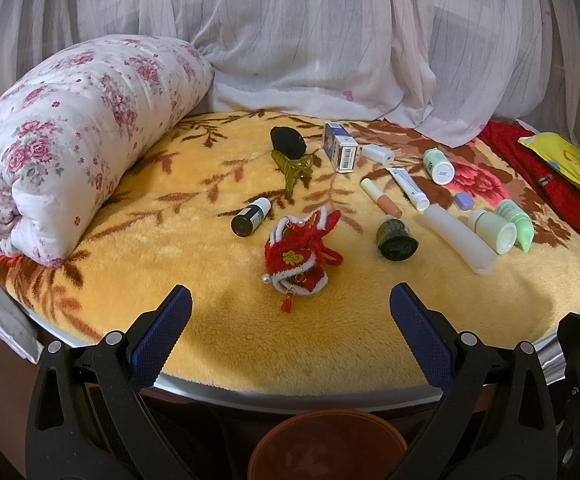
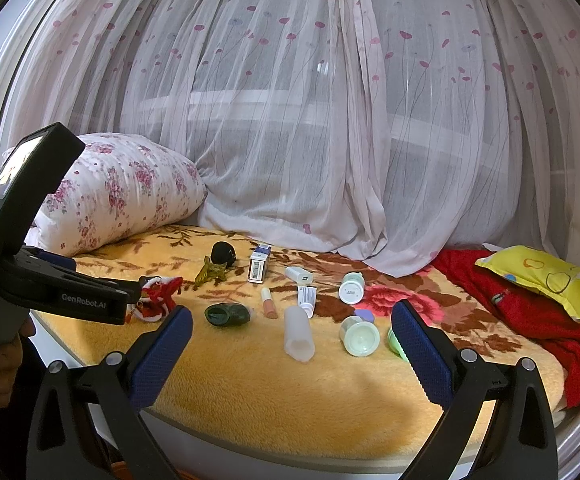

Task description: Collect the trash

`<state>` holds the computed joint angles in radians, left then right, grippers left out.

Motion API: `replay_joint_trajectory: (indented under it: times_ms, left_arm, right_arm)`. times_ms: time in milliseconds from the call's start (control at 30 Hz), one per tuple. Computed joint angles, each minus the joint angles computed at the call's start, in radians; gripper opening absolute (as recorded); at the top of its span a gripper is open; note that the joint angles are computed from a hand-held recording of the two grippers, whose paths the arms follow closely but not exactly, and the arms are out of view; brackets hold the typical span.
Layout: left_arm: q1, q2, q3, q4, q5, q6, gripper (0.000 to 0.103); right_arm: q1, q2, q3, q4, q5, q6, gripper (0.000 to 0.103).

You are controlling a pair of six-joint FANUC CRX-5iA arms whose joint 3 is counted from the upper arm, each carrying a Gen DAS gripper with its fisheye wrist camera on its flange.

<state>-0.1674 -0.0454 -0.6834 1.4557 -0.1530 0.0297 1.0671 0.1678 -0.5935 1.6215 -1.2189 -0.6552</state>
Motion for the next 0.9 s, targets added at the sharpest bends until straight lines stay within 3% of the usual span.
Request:
replay_joint_trajectory:
  times_ms: [800,900]
  left_arm:
    - [0.008,0.003,0.004,-0.029,-0.005,0.022,0.097]
    - [-0.005,0.003,-0.002,0.031,0.007,-0.026,0.097]
  right_arm:
    - [0.002,0.001,-0.002,-0.002,0.000,-0.001,0.098]
    - [0.005,-0.001,-0.003,-0.005,-0.002,-0.005,0.098]
